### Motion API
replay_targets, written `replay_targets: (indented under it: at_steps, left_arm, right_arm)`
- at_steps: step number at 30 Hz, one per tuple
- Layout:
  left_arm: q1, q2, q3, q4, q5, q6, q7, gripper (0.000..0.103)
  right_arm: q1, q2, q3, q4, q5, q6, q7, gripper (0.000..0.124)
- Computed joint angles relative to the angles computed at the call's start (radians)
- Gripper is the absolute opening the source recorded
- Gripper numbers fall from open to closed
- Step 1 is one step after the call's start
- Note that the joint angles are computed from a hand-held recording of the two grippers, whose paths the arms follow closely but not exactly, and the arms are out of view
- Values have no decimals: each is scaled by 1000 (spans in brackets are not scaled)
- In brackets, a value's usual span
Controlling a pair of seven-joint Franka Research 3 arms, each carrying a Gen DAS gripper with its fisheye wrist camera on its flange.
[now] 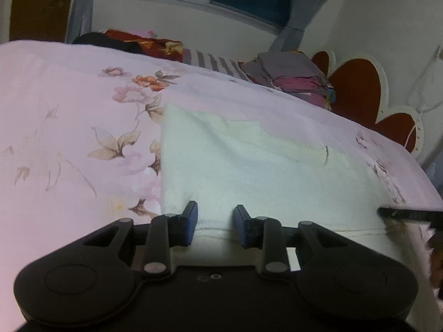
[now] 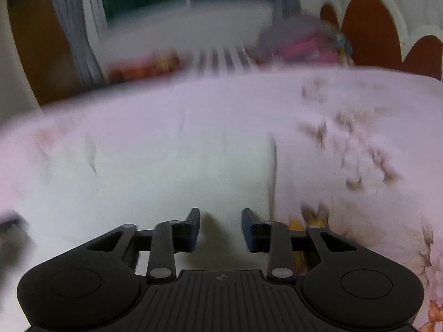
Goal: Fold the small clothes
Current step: 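Lift both open tools away from the folded sweater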
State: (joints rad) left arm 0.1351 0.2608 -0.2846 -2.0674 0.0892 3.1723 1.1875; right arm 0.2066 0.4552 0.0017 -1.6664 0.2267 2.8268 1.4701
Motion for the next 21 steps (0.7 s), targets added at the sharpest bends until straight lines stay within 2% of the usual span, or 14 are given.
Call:
replay_targets:
  at_steps: [1, 2, 4, 6, 7, 9, 11, 13, 14, 15, 17, 19, 20, 21]
  left_arm:
    - [-20, -2, 19, 4, 13, -12, -6, 29]
    - [-15, -9, 13, 8, 15, -36, 6, 29]
    - [49, -13, -60, 21, -41, -68, 82, 29]
    - [100, 17, -121, 55, -106, -56, 168, 30]
    - [101, 42, -125, 89, -123, -56, 204, 31]
    - [43, 91, -59, 179, -76, -88, 187, 31]
    - [31, 166, -48, 291, -67, -129, 212, 34]
    - [-37, 248, 36, 429, -26, -227, 185, 36]
    - [-61, 280, 70, 482, -12, -268, 166, 36]
    - [-63, 299, 83, 503, -8, -278, 145, 30]
    - [1, 295, 18, 486, -80, -257, 174, 30]
    - [-6, 260, 29, 438, -77, -211, 169, 35]
    - [3, 250, 13, 418, -71, -187, 170, 36]
    - [34, 252, -38, 414, -110, -182, 221, 36]
  right_arm:
    - [17, 9, -21, 0, 45, 29, -10, 26]
    - [-1, 16, -8, 22, 22, 3, 40, 26]
    - [4, 7, -14, 25, 19, 26, 67, 26]
    - [-48, 11, 48, 34, 79, 51, -1, 26]
    - [-41, 25, 38, 62, 76, 27, 7, 26]
    - [-38, 62, 33, 112, 74, 12, 8, 26]
    - [-27, 107, 9, 175, 56, -4, 25, 26]
    - [37, 170, -93, 269, -57, -78, 140, 26]
    - [49, 199, -122, 308, -105, -119, 191, 27]
    - [37, 208, -116, 313, -83, -109, 185, 27]
    - [-13, 213, -65, 325, -52, -114, 165, 26]
    - [8, 170, -85, 259, -95, -50, 202, 26]
    - [-6, 143, -55, 221, -55, -2, 181, 26]
    - [-43, 131, 10, 210, -6, 18, 137, 26]
